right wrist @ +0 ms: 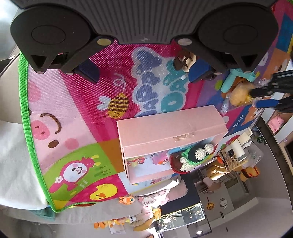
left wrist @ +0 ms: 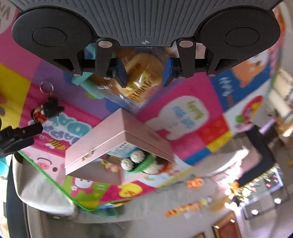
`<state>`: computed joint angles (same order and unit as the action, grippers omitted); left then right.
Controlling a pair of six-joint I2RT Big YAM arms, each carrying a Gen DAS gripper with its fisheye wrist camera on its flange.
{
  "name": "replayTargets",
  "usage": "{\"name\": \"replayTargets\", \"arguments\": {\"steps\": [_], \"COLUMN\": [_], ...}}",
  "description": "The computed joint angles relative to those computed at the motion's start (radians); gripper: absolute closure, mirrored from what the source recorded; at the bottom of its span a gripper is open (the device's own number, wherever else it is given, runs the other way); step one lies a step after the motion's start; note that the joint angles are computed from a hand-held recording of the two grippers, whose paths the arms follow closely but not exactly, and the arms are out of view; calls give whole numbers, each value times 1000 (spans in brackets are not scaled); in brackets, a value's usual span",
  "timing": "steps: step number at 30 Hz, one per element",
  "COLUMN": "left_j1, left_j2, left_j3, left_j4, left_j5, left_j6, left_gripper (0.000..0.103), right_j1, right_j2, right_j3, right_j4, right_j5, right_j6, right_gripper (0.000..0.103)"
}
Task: Organize objects
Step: 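Grasp the bread packet with the left gripper while the right gripper reaches toward a small brown figure, then grasp the small brown-and-red figure keychain with the right gripper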
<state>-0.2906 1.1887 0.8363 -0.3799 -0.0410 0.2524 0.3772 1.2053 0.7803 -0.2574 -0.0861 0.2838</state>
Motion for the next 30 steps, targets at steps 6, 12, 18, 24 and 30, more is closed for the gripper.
{"name": "replayTargets", "arguments": {"steps": [6,12,18,24,30], "left_j1": [-15,-13,-45,-85,-77], "left_j2": [84,64,-57,-139,-58], "left_j3": [46,7,-28,-89,-67], "left_j4": [36,96,-50,-72,18], "left_j5": [-36,-48,-3,-40,-42], "left_j6": [-39,-151,-263,-310,-304], "left_gripper": [42,47,53,53,47], "right_j1": [-2,-2,1,87,137], "right_j2": [2,0,-13,-27,-20], "right_j3": [2,-1,-13,-13,27], "right_j4": [-2,1,20,13,-64], "right_j5": [-6,-7,-32,2,-121], "right_j6": [-4,-16,-49,-226,-270], "right_gripper": [0,0,0,0,10]}}
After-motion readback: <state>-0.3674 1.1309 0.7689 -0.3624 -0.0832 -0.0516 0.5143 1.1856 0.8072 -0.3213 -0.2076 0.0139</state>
